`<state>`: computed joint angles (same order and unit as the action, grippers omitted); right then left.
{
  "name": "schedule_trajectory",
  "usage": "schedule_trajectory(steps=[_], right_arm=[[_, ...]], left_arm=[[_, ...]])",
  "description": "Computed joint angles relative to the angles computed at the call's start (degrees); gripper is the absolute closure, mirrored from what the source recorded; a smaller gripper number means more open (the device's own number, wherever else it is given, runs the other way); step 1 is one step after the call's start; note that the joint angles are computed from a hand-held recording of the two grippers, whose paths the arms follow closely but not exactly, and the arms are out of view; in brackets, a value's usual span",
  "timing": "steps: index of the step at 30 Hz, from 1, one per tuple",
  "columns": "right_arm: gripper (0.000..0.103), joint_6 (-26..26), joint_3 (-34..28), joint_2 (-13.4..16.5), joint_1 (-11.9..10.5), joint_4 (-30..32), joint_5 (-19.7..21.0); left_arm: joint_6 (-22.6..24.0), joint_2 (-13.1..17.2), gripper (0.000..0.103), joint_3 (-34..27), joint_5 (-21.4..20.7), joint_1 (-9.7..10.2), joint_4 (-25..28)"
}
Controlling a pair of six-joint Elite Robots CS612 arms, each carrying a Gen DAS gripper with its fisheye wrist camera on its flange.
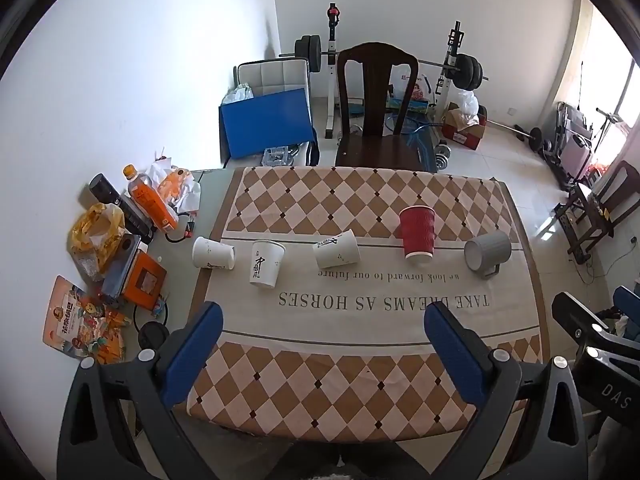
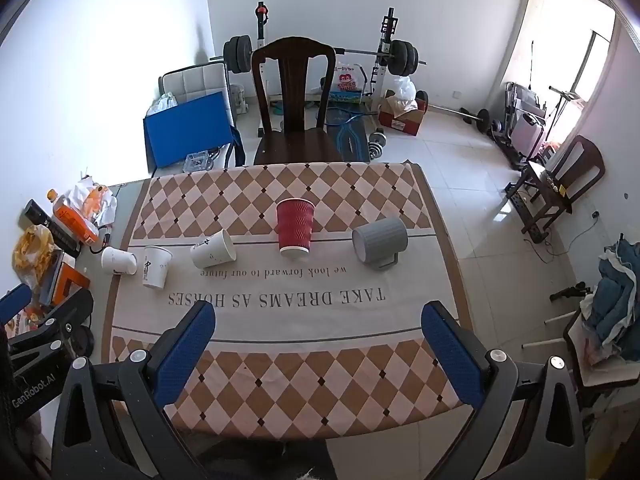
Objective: Flip cup upright
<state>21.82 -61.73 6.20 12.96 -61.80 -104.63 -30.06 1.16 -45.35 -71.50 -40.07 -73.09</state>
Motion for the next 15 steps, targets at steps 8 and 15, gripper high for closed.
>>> schedule_trajectory(steps=[8,15], right_arm=[[0.000,-0.1,-0.3,0.0,0.0,0.3,0.1],[0.000,-0.2,-2.0,0.6,0.0,1.5,0.0]], left_arm=[[0.8,-1.4,0.000,1.9,-1.1,0.13,-0.3],[0.7,-1.3,0.000,1.7,-0.9,0.05,-0.4]])
